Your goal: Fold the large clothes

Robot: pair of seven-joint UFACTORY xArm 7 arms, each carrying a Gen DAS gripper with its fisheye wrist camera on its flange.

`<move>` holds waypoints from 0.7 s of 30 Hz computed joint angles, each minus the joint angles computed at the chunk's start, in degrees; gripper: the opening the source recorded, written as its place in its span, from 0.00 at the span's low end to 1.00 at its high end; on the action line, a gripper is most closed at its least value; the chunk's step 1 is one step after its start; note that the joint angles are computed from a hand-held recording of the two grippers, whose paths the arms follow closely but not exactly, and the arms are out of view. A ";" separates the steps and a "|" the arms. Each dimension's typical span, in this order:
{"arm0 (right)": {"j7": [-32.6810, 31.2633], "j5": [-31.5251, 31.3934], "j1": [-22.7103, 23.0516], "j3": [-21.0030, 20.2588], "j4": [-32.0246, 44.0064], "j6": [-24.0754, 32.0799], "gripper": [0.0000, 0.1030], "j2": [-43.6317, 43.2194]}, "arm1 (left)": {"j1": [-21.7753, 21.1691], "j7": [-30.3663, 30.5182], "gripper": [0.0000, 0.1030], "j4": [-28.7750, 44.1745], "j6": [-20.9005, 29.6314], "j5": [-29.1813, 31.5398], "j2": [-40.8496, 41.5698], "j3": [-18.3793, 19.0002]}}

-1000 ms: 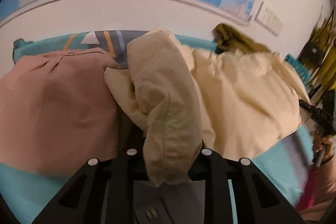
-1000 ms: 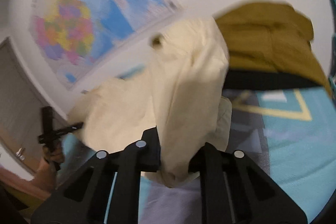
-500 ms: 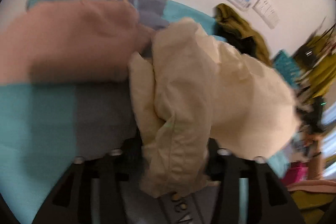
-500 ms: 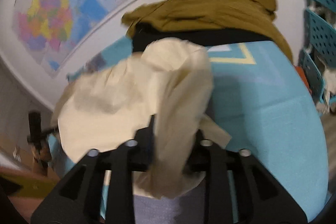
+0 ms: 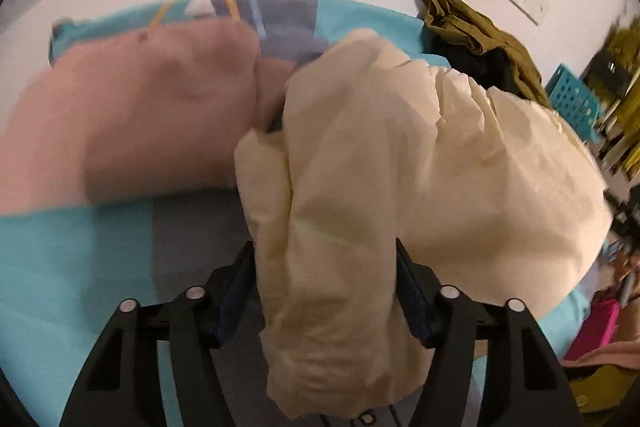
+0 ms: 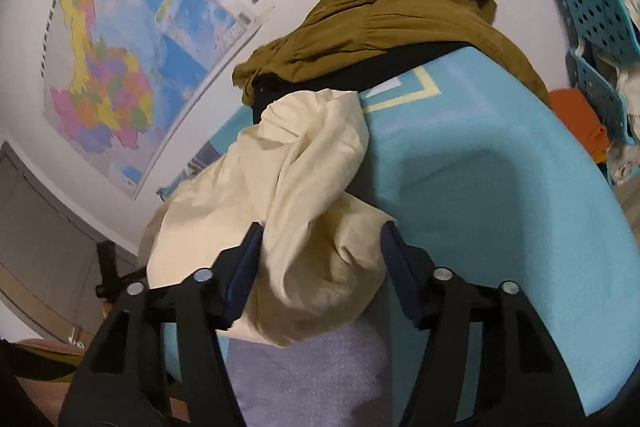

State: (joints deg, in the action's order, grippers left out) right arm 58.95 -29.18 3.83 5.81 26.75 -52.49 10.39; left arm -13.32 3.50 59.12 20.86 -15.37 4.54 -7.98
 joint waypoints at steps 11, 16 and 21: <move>-7.60 8.84 4.08 -0.39 -7.24 1.53 0.42 -6.55 | -0.13 -2.29 0.55 -0.28 -0.14 1.94 -0.27 0.29; -10.52 11.98 5.28 0.17 -5.40 3.42 0.02 -5.71 | -0.37 -4.47 0.55 -0.44 -0.48 4.00 -0.33 0.44; -21.25 25.75 7.41 0.86 -6.75 12.07 0.00 -16.14 | -0.34 -5.10 0.50 -1.09 -0.48 3.97 -0.96 0.46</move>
